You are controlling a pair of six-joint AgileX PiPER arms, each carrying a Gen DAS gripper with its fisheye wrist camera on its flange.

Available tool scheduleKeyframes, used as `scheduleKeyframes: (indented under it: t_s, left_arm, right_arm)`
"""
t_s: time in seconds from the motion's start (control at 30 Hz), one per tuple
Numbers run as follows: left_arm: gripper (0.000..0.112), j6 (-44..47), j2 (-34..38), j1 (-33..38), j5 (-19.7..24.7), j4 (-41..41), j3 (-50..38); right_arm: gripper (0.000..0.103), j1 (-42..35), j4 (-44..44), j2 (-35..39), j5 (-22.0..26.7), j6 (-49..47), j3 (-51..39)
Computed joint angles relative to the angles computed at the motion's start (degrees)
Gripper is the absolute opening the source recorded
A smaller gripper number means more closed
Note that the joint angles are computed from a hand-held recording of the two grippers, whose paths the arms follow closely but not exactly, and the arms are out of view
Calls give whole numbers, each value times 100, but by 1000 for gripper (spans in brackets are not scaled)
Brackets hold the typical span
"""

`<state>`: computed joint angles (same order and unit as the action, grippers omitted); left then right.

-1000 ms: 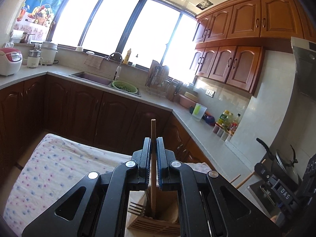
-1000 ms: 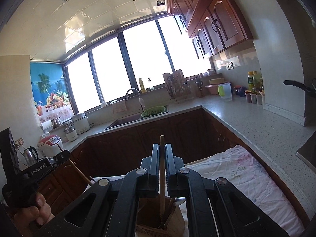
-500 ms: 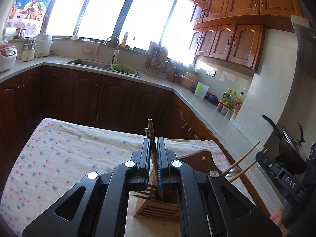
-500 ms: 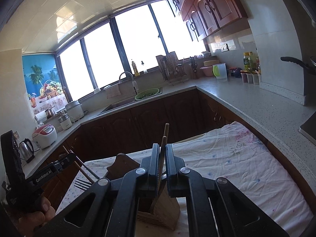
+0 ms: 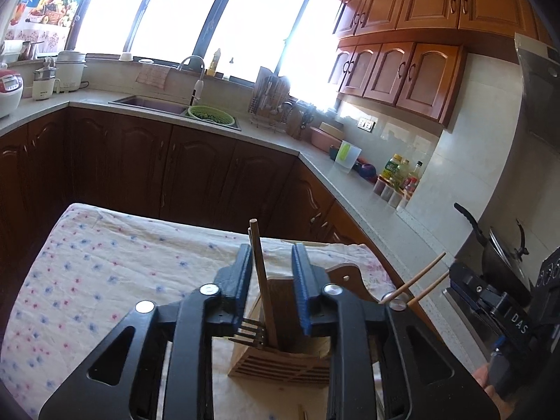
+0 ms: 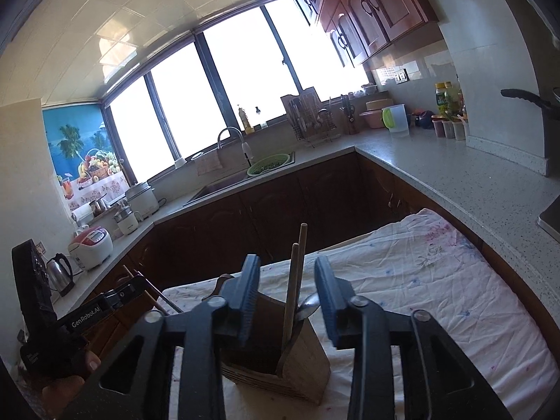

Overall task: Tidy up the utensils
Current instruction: 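Move both tools back down to the chopsticks on the cloth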

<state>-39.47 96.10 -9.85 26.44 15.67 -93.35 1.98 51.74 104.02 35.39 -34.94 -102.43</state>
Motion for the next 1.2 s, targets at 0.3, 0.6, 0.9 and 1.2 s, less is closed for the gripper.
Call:
scheduleKeyframes:
  t_s: [0.3,0.6,0.9,1.2]
  left_arm:
    - [86,-1546,-986,-276,-42,1364,1000]
    - [92,-3518,-2257,-986,206,3070,2720]
    - [92,-4559,-3086,-1994,945,3799,3957]
    - [92,-5193,-3308,-2580,1204,3892,4513]
  right_arm:
    - [99,-418,1504,-727,39,-1328,957]
    - [101,-862,2209,-1764,140,-2437,2642]
    - [101,-1309,2566,-2797,114,-3667,4394]
    - [101,-1918,2253,-3188,611,-3819,5191]
